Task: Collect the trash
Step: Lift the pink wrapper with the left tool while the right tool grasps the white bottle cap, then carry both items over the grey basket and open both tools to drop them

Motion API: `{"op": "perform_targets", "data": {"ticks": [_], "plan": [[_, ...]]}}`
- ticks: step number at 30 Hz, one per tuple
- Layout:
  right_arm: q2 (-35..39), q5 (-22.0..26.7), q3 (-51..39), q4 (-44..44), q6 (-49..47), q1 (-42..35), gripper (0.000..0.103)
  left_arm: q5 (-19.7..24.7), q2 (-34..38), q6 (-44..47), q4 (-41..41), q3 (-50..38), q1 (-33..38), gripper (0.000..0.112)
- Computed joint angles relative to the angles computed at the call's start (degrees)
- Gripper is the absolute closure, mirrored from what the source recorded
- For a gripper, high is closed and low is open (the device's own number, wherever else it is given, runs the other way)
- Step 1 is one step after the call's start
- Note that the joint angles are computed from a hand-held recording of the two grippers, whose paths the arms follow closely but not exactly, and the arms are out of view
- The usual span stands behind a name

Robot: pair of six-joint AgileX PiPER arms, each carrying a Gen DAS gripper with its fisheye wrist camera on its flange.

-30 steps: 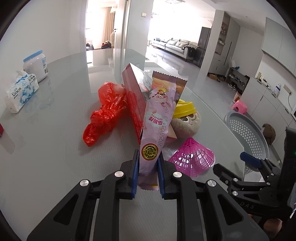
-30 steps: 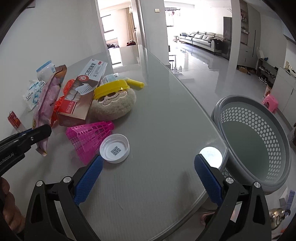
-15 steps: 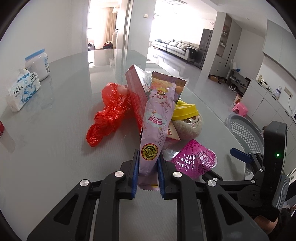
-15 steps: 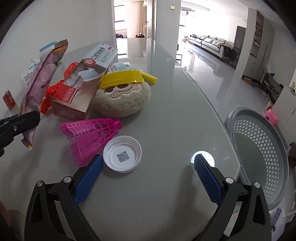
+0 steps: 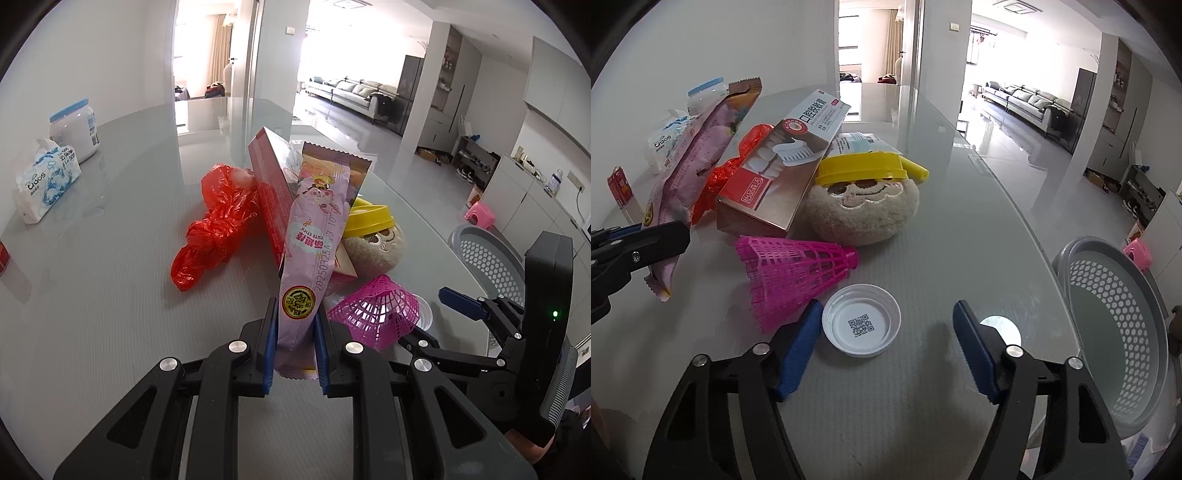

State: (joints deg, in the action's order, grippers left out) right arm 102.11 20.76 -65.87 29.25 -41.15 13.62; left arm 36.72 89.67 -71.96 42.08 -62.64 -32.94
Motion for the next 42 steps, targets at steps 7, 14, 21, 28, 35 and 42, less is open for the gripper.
{"op": "perform_targets", "data": {"ticks": [7,14,21,28,35,42], "plan": [[-1.4,1.3,1.5,6.4,-5.6,-1.8,0.064,0.7,-0.3,0.5,0.0,-0.3,-0.6,0.094],[-2.8,3.6,2.4,13.9,-12.1,-7.2,0.064,0.6,1.0,3.0,-1.8,-2.3,-1.4,0.094],[-6.2,6.9,4.3,19.9,-16.7,-18.5,0.064,-0.9,6.8,8.9,-5.6,-10.2,-4.6,0.094],[-4.9,10.2,1.6,21.9,-18.0,-33.0,0.064,-1.7,18.1,24.1,-17.3,-25.7,-7.1,0.094],[0.7,12.7,-3.8,22.7,-18.5,-41.1,0.064,4.0,31.3,37.4,-28.3,-44.6,-7.6,0.094],[7.1,15.5,-9.3,23.8,-19.5,-43.1,0.064,16.3,46.2,44.0,-33.7,-68.7,-7.6,0.094]]}}
